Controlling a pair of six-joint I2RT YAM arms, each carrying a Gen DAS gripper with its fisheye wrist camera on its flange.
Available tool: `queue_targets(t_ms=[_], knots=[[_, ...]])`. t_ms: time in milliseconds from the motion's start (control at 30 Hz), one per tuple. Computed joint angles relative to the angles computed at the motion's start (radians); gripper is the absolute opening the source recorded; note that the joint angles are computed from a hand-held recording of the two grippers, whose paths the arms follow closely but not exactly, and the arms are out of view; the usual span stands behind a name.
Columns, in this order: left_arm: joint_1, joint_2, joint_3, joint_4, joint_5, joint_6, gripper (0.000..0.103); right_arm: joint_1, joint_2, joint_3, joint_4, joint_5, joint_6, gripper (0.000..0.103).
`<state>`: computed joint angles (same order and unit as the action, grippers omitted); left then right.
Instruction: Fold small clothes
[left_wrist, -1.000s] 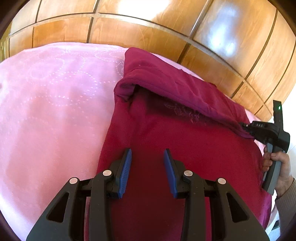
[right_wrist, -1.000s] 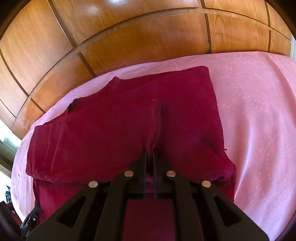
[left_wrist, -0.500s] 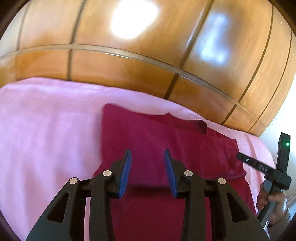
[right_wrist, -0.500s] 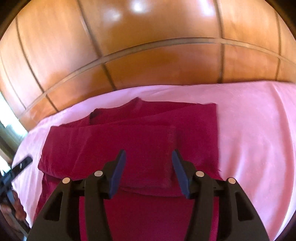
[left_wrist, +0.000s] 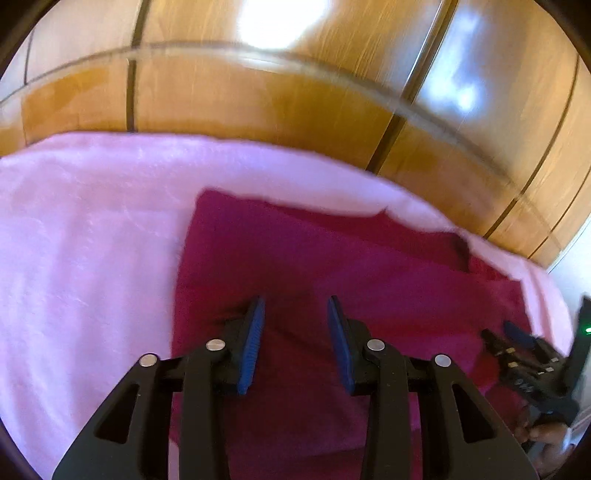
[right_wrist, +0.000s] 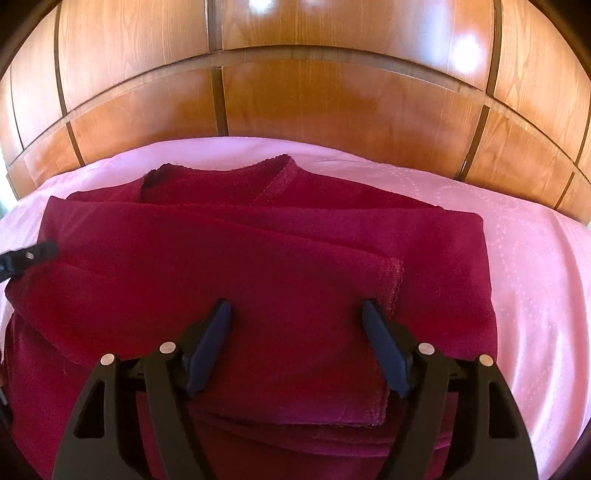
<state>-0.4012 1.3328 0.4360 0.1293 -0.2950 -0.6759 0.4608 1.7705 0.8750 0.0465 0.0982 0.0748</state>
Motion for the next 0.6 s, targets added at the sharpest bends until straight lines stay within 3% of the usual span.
queue_targets(t_ms=[133, 300, 367, 400, 500, 600], knots=[[0.055, -0.059, 0.032, -0.022, 0.032, 0.038, 0.035, 0.007, -0.004, -0.007, 0.006, 0.009, 0.002, 0.075], [0.17, 0.223, 0.244, -0.134, 0.074, 0.068, 0.035, 0.012, 0.004, 0.004, 0.005, 0.01, 0.007, 0.076], [0.169, 0.277, 0.202, -0.014, 0.041, 0.096, 0.035, 0.012, 0.005, 0.002, 0.008, 0.011, 0.005, 0.076], [0.144, 0.282, 0.207, -0.021, -0.002, 0.104, 0.035, 0.013, 0.005, 0.0, 0.01, 0.014, 0.004, 0.076], [0.096, 0.223, 0.192, -0.074, -0.056, 0.065, 0.035, 0.002, 0.004, -0.003, 0.016, -0.005, 0.006, 0.077], [0.013, 0.045, 0.103, -0.131, -0.086, 0.018, 0.035, 0.001, 0.004, -0.002, 0.016, -0.006, 0.005, 0.077]])
